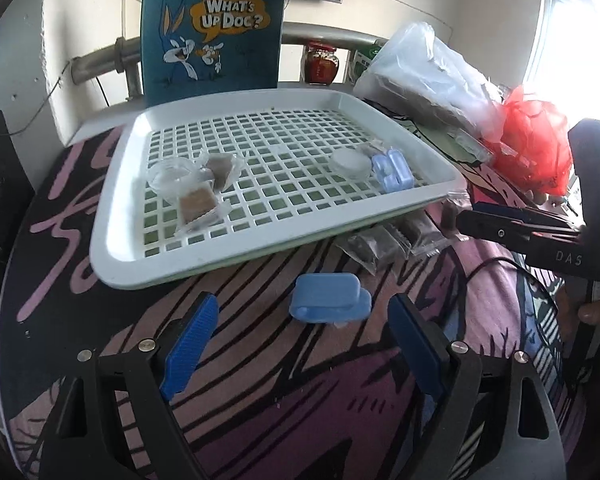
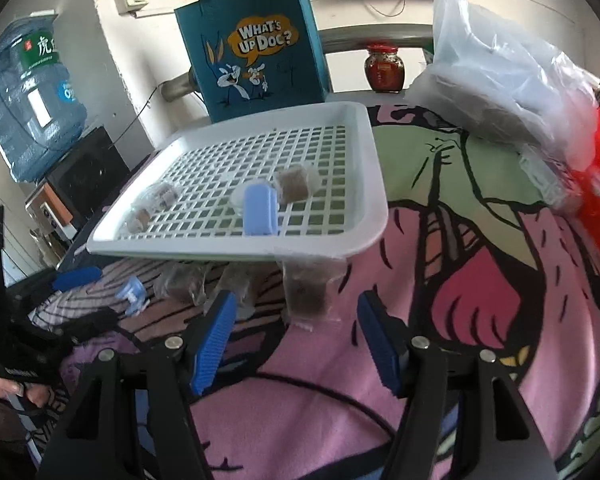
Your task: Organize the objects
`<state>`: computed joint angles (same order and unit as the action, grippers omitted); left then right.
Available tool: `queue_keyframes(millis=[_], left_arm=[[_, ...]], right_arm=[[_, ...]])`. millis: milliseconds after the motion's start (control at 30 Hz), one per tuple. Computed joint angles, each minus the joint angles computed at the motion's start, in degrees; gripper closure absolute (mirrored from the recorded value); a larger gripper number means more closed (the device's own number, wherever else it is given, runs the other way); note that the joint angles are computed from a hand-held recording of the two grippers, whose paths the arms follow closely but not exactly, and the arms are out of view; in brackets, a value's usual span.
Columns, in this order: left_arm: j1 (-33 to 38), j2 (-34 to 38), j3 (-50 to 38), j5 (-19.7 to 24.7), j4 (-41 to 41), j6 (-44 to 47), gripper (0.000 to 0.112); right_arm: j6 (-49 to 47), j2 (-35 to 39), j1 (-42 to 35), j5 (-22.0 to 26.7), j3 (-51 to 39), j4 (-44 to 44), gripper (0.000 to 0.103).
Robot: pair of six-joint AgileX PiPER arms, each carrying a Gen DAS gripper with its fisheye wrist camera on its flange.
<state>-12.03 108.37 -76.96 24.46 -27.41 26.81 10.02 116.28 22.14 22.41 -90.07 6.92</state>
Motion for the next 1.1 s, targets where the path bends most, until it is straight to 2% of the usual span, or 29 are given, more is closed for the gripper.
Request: queue_keyframes(millis=[67,100,133,167,200,233,267,333,433,633,867,1000,1100], left_arm=[[0.12,1.23,-1.23,0.77,-1.59,1.22,0.028],[0.18,1.82,-2.04,1.86,-1.79,1.39,0.031],[0.39,2.42,-2.82,3.23,-2.62,2.35,0.039],[0.42,3.13,-3.76,4.67,-2.8,2.7,0.044],[0.32,3.07,-3.71,4.29,-2.67,2.63,0.047],[0.61,3.11,-3.72,4.98,-4.77,4.85,0.061],[0.54,3.03,-3.53,4.94,-4.96,5.2,0.069],[0.32,2.9,-3.35,4.62,-4.46,4.8,0.069],[0.6,1.95,-2.11,3.84,-6.74,6.79,0.069],[2.04,-2.67,4.32,-2.92,-15.3,14.88,0.069],[2.29,-5.41,8.05,-10.75,-18.75,18.29,0.069],[2.8,-5.67,8.56,-11.61,-19.97,19.35,0.069],[2.56,-5.98,9.06,-12.18,-20.7,20.75,0.069]], right_arm=[[0.77,0.75,-0.02,0.47,-0.99,-1.03,0.046],[0.47,1.16,-0.03,1.03,-1.52,-0.79,0.052],[-0.19,1.95,-0.11,2.24,-2.66,-0.11,0.057],[-1.42,2.85,-0.3,3.68,-3.92,1.15,0.059],[-1.45,3.52,-0.33,4.51,-5.04,1.23,0.062],[-1.14,4.13,-0.34,5.4,-5.98,0.95,0.062],[-0.93,4.47,-0.35,5.79,-6.49,0.79,0.063],[-0.83,4.52,-0.54,5.73,-6.42,1.03,0.077],[-2.24,3.13,-0.45,3.47,-4.16,2.38,0.078],[1.18,-1.59,2.76,-4.32,2.77,-4.48,0.078],[5.23,-3.12,7.26,-9.42,3.56,-12.16,0.078],[12.8,-1.22,9.07,-8.1,1.24,-22.03,0.078],[10.2,-0.44,8.99,-7.0,0.41,-19.53,0.078]])
